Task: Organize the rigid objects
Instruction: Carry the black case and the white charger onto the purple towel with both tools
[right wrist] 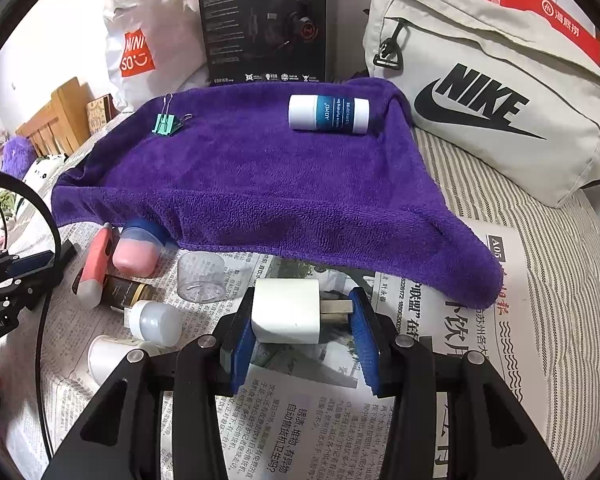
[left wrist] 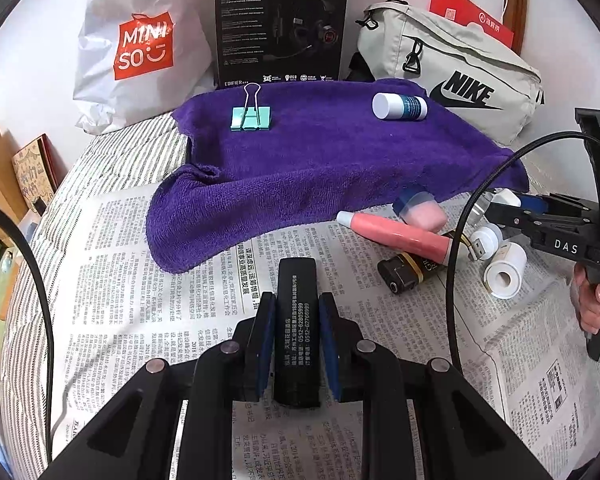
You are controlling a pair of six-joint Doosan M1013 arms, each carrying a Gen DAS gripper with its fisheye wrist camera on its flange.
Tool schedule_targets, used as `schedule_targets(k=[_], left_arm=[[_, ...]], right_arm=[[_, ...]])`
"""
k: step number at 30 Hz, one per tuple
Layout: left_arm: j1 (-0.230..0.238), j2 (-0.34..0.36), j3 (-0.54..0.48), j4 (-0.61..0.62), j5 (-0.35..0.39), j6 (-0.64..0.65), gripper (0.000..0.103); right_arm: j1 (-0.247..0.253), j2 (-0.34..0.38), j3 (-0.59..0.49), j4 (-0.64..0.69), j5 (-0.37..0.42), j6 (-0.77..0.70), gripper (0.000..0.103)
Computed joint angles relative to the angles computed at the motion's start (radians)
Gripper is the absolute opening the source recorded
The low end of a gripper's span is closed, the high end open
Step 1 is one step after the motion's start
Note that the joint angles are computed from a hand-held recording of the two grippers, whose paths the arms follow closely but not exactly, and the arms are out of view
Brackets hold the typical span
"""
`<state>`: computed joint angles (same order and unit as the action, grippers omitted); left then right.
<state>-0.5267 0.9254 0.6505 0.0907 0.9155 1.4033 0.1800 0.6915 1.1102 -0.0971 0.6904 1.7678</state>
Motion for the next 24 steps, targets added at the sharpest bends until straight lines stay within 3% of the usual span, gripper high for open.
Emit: schedule_targets(k=[8,16,24], left_arm=[[-0.001,0.0,-0.007,-0.005,0.018,0.014,0.021],[0.008,-0.017,0.002,-0.059,0.004,0.014,0.021],[0.007,0.004,-0.071,-0.042,0.043,0.011,0.021]], right_arm=[[-0.007,-0.011,-0.005,0.068,0.049,-0.049,0.044],[-0.016,-0.042,0.013,0.082,0.043,-0.064,0.044],[-0.026,-0.043,0.011,0.111,0.046,-0.078,0.044]])
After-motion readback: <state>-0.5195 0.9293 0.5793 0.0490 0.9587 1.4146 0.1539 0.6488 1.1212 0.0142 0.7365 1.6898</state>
